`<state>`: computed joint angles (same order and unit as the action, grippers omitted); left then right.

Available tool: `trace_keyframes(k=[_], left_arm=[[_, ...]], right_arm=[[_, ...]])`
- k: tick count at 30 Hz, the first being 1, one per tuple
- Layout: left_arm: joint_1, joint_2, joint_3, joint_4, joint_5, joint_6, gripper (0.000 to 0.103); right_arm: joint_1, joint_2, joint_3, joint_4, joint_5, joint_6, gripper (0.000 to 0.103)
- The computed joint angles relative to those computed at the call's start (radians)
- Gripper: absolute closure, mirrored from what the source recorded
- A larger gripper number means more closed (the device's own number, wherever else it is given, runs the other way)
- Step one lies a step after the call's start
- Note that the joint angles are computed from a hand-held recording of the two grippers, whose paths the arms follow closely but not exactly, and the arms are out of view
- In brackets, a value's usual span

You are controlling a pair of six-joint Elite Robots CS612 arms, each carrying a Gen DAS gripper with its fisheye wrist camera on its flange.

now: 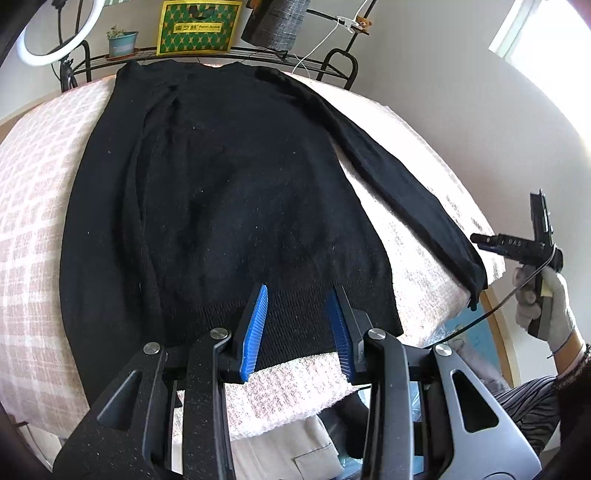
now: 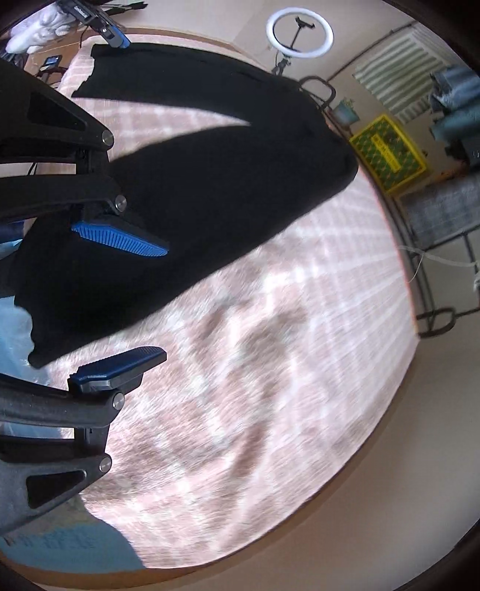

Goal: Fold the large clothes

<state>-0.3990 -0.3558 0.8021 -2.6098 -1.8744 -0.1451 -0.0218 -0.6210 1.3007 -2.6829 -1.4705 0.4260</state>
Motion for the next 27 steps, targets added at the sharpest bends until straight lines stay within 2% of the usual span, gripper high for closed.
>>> trace_keyframes(k=[2, 4, 6, 8, 13, 18, 22, 27], left_arm=[[0.0, -0.004, 0.009, -0.007, 0.008, 0.0, 0.069], [0.0, -0.007, 0.016, -0.011, 0.011, 0.002, 0.069], [-0.001, -0.011, 0.024, -0.016, 0.021, 0.002, 0.069], [0.001, -0.015, 0.032, -0.024, 0.025, -0.006, 0.069], [0.006, -0.03, 0.062, -0.059, 0.025, -0.026, 0.069], [0.012, -0.039, 0.08, -0.09, 0.023, -0.043, 0.069], [0.019, -0.041, 0.082, -0.101, -0.004, -0.062, 0.069], [0.022, -0.047, 0.09, -0.128, -0.006, -0.075, 0.069]], right_arm=[[-0.003, 0.003, 0.002, 0.012, 0.011, -0.007, 0.064], [-0.004, 0.004, 0.005, 0.02, 0.035, -0.019, 0.069], [0.0, 0.003, 0.005, 0.027, 0.036, -0.042, 0.079], [0.004, 0.0, 0.004, 0.033, 0.038, -0.04, 0.101], [0.015, -0.027, 0.039, -0.072, 0.052, -0.026, 0.102], [0.03, -0.047, 0.054, -0.172, 0.113, 0.004, 0.102], [0.06, -0.043, 0.02, -0.207, 0.156, -0.023, 0.102], [0.114, -0.02, -0.061, -0.208, 0.221, -0.112, 0.102]])
